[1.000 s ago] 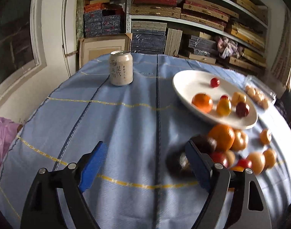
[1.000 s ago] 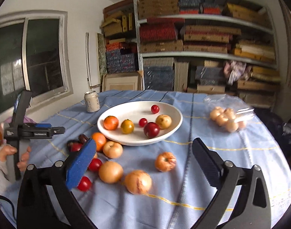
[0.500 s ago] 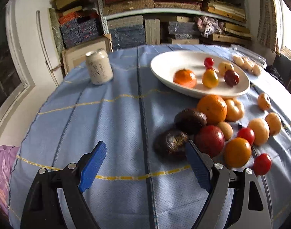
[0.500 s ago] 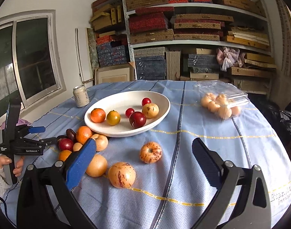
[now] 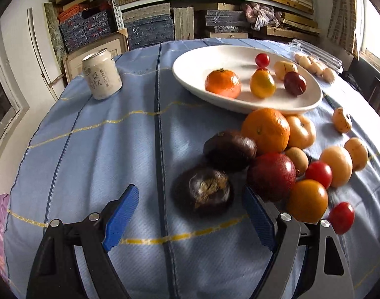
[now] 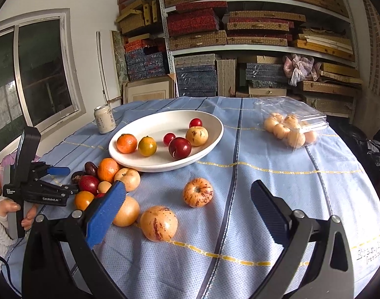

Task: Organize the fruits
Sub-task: 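Move both open tools back toward the fruit cluster, then grasp the dark brown fruit with the left tool while the right tool grasps a pale streaked fruit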

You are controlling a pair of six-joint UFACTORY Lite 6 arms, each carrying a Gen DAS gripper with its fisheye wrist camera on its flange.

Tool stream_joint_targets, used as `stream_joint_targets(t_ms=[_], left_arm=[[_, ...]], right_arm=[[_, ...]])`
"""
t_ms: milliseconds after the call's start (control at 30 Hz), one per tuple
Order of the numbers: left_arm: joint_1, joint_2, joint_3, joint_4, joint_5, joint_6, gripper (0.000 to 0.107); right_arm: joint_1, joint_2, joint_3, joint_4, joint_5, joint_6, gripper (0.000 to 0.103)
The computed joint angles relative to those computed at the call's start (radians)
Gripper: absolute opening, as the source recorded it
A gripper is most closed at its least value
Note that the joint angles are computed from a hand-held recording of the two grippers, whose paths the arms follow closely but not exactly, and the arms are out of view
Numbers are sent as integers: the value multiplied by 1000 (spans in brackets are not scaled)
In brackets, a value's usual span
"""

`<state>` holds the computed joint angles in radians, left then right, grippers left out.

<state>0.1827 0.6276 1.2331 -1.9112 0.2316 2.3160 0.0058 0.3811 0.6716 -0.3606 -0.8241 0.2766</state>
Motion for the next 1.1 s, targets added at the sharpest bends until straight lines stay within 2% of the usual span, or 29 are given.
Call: stream_joint_targets(t_ms=[133,233,300,400,567,700,833,933,1100], left_arm=[[17,-7,-9,63,46,-51,83],[44,19,29,314,111,-299,76],[54,28,41,382,143,-366,72],[67,16,24,350,177,-326,65],[60,-1,-1,294,172,-269,64],[56,-37,-51,150,176,-119,64],[44,-53,-74,92,173,-44,65],[48,-33,-44,159,172,-121,65],[52,48,70,441,180,-421,64]], right_arm=[[-6,8,9,-12,5,14,99],[-6,8,10,-11,6,12,99],[-11,11,14,-14,10,15,99],[-18,17,18,-21,11,24,99],[-20,27,26,-29,20,31,99],[-17,36,35,-31,31,31,99],[-17,43,42,-33,40,37,99],[-17,49,49,-35,45,40,99],[-16,57,56,-38,50,43,99]])
